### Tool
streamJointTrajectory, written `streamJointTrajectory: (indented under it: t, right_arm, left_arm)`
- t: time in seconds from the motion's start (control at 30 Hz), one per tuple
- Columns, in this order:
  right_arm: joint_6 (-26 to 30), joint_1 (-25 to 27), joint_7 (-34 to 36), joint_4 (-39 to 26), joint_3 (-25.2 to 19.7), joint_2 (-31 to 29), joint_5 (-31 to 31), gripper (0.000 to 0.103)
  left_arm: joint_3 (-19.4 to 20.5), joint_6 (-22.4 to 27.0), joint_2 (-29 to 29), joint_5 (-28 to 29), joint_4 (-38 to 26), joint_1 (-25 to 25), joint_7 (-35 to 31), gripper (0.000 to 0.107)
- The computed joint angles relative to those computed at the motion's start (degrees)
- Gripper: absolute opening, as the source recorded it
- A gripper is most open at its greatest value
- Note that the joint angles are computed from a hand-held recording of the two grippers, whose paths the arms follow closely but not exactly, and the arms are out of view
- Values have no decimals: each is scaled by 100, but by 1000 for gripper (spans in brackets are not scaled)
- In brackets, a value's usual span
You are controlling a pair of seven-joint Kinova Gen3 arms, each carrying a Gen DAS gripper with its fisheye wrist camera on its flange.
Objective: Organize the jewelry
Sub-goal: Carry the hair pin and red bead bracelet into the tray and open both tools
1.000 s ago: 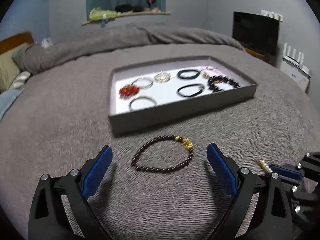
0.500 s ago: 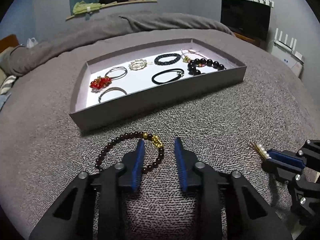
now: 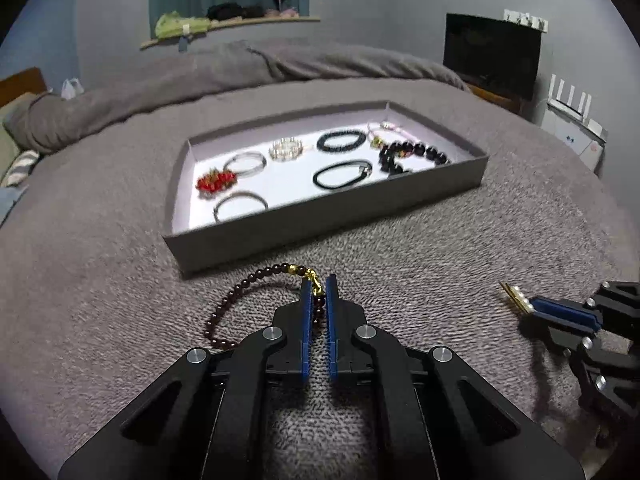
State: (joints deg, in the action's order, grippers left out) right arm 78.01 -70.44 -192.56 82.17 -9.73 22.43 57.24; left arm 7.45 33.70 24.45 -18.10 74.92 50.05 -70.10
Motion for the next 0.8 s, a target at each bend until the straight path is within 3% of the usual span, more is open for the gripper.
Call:
streamJointTrajectory:
  t: [0.3, 0.37, 0.6, 0.8]
  right_arm:
    - [94, -12, -245, 112, -34, -130, 195, 8]
    - [188, 8, -177, 43, -21, -130, 258, 8]
    - [229, 308, 326, -219, 87, -269, 589, 8]
    - [-201, 777, 647, -443, 223, -346, 849, 8]
  left_arm:
    - [176, -667, -475, 305, 460, -289, -41, 7]
    - [418, -684, -494, 611, 400, -550, -311, 7]
    - [561, -629, -356, 1180, -156, -808, -839, 7]
    - [521, -392, 110, 1398, -1099, -855, -1139, 7]
